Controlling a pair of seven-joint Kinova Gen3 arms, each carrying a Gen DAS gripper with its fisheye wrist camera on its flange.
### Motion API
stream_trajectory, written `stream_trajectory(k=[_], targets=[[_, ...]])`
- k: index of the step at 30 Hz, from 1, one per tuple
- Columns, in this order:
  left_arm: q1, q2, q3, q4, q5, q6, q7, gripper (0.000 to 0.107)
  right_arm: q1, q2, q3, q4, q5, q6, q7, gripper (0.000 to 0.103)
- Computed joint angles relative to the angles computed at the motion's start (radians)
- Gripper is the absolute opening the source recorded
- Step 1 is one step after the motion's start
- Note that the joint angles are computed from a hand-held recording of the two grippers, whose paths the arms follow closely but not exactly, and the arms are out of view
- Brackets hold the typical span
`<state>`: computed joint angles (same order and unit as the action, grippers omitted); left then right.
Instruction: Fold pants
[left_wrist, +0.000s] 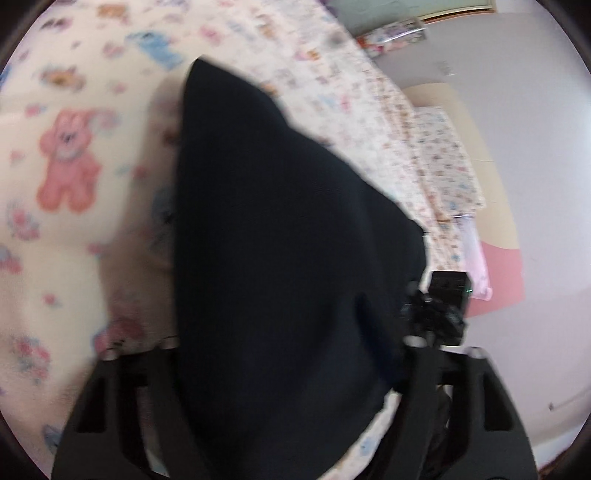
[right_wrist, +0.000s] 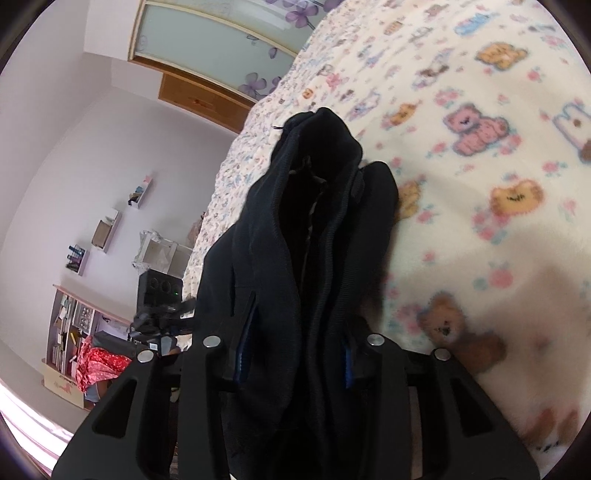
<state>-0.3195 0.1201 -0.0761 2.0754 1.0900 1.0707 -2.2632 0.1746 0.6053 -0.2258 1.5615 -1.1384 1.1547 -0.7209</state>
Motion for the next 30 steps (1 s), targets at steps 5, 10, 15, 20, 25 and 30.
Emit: stream_trajectory(k=[5, 10, 15, 20, 25, 30], targets=[[-0.013, 0.008, -0.005, 0.001, 0.001, 0.016, -0.003, 0.051, 0.008, 0.026, -0.004, -0.014, -0.002, 0.019, -0.01, 0.04], [-0.012, -0.003, -0.006, 0.001, -0.003, 0.01, 0.005, 0.041, 0.012, 0.007, -0.007, 0.015, -0.018, -0.005, 0.029, 0.036], [0.049, -0.051, 0.018, 0.002, -0.024, -0.102, 0.059, 0.025, 0.005, -0.032, -0.006, 0.046, -0.042, -0.037, 0.081, 0.033], [0.084, -0.102, 0.016, 0.011, -0.049, -0.156, 0.092, 0.019, 0.007, -0.042, -0.005, 0.068, -0.097, -0.032, 0.122, 0.032], [0.122, -0.146, 0.014, 0.026, -0.04, -0.213, 0.093, 0.016, 0.004, -0.041, -0.002, 0.072, -0.14, -0.017, 0.144, 0.032], [0.176, -0.192, 0.024, 0.003, -0.087, -0.277, 0.158, 0.016, 0.005, -0.026, -0.005, 0.05, -0.189, 0.008, 0.163, 0.032]])
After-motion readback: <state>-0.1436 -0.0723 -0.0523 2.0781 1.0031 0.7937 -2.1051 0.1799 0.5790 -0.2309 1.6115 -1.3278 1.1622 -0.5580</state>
